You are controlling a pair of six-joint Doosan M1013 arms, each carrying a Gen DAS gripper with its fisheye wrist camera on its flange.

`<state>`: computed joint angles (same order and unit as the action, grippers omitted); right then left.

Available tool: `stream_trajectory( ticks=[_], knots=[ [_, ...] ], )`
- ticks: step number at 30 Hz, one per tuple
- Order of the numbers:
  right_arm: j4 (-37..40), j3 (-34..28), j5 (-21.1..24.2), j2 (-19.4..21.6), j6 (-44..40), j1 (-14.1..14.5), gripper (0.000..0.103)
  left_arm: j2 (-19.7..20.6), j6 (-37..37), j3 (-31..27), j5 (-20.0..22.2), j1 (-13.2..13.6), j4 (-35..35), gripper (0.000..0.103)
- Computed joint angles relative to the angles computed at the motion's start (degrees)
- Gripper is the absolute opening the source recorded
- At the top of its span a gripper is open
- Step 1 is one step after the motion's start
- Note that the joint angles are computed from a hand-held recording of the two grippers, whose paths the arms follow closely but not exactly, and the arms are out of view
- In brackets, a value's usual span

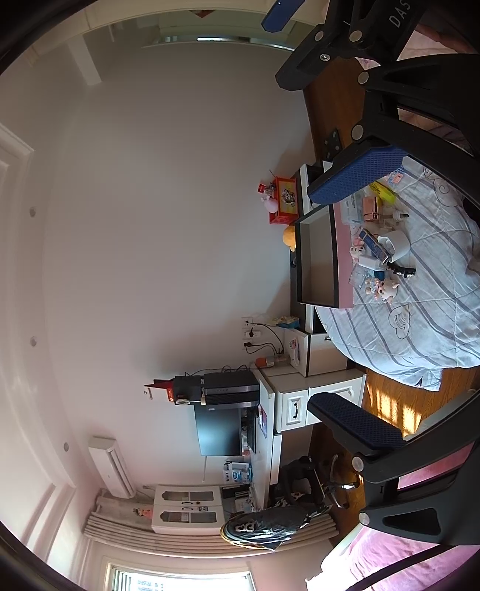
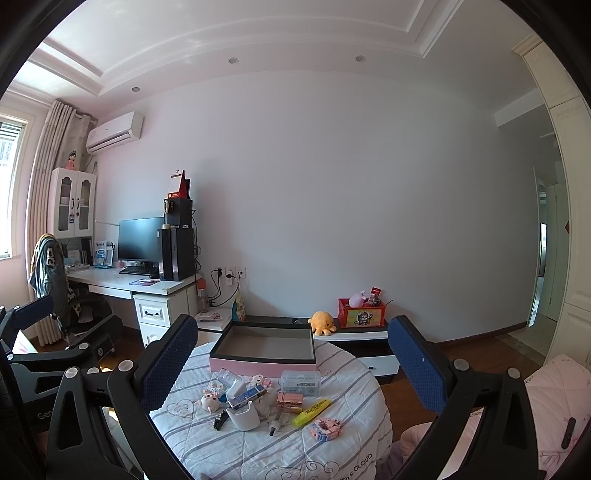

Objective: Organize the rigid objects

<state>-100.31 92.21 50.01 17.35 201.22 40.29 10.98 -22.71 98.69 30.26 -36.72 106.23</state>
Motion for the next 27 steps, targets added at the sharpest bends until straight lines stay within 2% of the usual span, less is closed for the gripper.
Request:
stream_trajectory(
  ticks=[8, 12, 13, 17, 24, 27],
  knots=[
    [1.47, 0.12, -2.13, 0.69, 0.79, -1.9, 0.103, 3.03, 2.76, -2.18, -3.43, 1.3, -3.14, 0.103],
    [3.22, 0.05, -4.37, 2.17, 0.98, -3.83, 0.103, 6.04, 9.98, -4.1, -7.18, 2.72, -9.42, 0.103],
    [3.9, 0.04, -5.63, 2.67, 0.92, -4.56, 0.103, 7.01, 13.26, -4.73, -8.29, 3.23, -12.75, 0.103],
    [10.21, -0.68, -10.81, 5.11, -1.98, -7.5, 0.103, 11.82, 34.25, -8.76, -10.91, 5.36, -34.97, 0.103],
    [24.39, -2.37, -18.25, 9.99, -11.85, -11.88, 0.103, 19.65, 62.95, -15.17, -7.35, 7.15, -63.9, 0.103],
    [28.99, -3.03, -19.72, 11.49, -15.63, -13.18, 0.103, 22.11, 70.83, -17.8, -5.96, 7.66, -72.27, 0.103]
  ],
)
